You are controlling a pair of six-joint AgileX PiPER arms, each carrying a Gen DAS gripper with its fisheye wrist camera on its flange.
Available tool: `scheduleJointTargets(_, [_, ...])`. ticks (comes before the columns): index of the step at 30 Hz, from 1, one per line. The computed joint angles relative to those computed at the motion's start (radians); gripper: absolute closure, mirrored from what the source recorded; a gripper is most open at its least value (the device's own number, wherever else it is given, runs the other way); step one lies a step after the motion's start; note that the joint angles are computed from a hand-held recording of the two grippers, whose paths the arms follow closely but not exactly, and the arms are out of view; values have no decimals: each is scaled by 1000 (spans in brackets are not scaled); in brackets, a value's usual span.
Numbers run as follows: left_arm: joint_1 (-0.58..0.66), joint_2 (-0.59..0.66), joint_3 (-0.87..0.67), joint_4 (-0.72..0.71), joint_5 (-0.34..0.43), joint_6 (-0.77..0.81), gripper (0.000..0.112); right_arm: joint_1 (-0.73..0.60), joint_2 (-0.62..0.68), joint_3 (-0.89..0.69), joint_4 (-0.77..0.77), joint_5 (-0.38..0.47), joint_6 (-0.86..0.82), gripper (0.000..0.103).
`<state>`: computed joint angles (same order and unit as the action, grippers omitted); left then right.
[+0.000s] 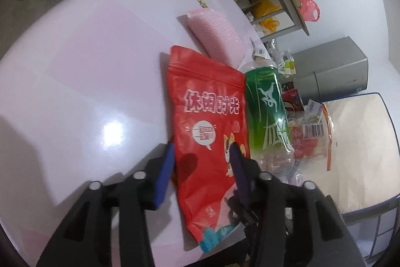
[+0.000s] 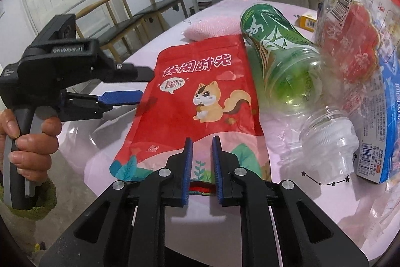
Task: Collect trash
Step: 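Grasp the red squirrel snack bag with the left gripper while the right gripper grasps the clear wrapper, then lift the red bag with the left gripper while the right gripper lifts the clear wrapper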
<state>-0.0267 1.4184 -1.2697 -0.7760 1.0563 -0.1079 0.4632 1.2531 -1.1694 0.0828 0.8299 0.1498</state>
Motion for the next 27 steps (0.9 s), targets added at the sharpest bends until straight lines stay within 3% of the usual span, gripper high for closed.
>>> scheduleJointTargets(4, [24, -9, 44, -94, -15, 32, 66, -14, -18, 14, 19, 0, -19, 88])
scheduleJointTargets(6, [74, -20, 102, -225, -9, 129, 66, -18, -12, 15, 31, -11, -27, 88])
scheduleJointTargets(9, [155, 0, 197, -525, 89, 298, 66, -27, -12, 16, 44, -14, -42, 88])
scheduleJointTargets(11, [164, 20, 224, -611, 140, 347, 66, -23, -14, 19, 35, -19, -37, 88])
scheduleJointTargets(14, [116, 6, 171, -498, 88, 299, 66, -18, -16, 20, 26, -19, -30, 88])
scheduleJointTargets(18, [-11, -12, 19, -126, -16, 107, 66, -18, -19, 17, 25, -15, -31, 88])
scheduleJointTargets(20, [-58, 12, -34, 3, -4, 54, 66, -17, -22, 17, 23, -13, -29, 88])
scheduleJointTargets(27, [-30, 23, -5, -70, -5, 90, 66, -25, -31, 17, 27, -8, -42, 88])
